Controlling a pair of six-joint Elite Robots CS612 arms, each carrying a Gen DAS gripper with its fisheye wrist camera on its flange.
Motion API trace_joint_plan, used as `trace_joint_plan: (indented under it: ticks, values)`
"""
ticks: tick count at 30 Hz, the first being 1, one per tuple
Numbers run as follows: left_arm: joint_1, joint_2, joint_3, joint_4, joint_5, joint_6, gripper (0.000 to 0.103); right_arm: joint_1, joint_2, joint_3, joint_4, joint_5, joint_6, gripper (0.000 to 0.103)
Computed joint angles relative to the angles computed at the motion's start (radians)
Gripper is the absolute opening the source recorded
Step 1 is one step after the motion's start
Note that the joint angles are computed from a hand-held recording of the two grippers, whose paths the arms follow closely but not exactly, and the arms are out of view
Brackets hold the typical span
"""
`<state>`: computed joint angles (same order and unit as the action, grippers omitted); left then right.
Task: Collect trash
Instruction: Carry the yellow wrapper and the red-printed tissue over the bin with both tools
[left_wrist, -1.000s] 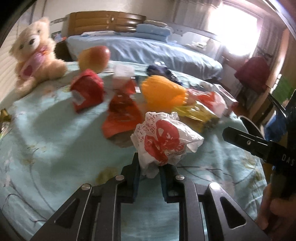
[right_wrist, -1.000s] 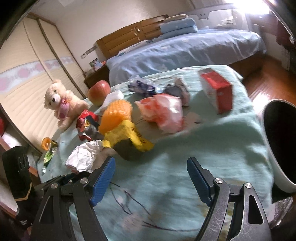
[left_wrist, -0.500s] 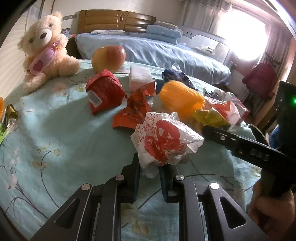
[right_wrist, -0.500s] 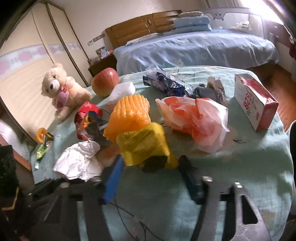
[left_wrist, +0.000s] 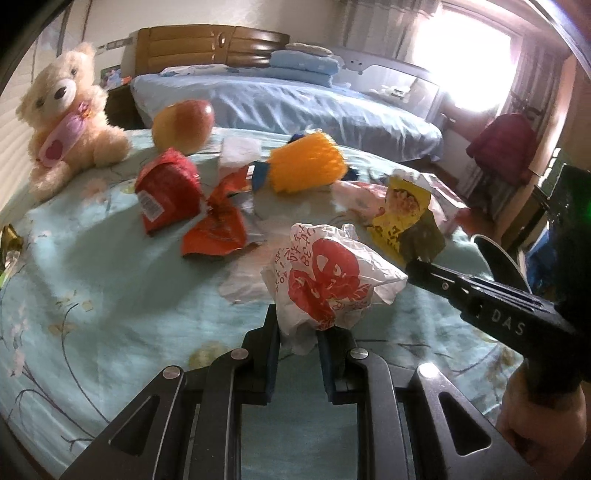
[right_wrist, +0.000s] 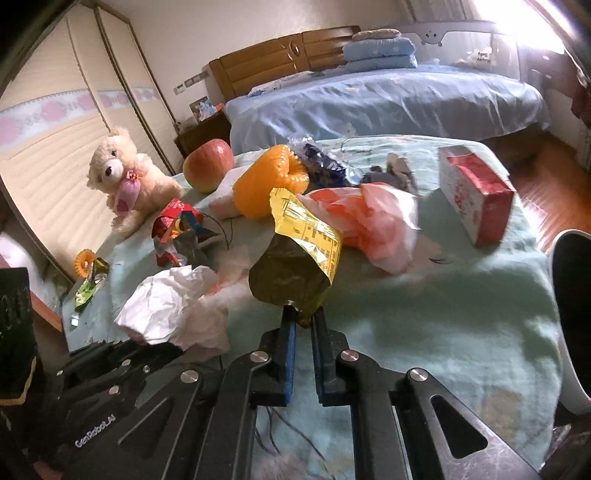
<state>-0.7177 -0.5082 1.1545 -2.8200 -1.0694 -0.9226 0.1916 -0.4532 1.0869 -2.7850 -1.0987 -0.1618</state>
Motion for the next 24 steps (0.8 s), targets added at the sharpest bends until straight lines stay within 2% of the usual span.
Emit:
trace_joint_plan:
  ticks: [12, 24]
  values:
    - [-0.009, 0.050, -0.102, 0.009, -0.054, 0.098, 0.018, -0.044, -0.068, 0.132, -0.115, -0.005, 0.047, 0.008]
    - [-0.009, 0.131, -0.274, 0.071, -0.104, 0.198, 0.018, -0.091, -0.091, 0.189, -0.175, -0.055, 0.121, 0.008]
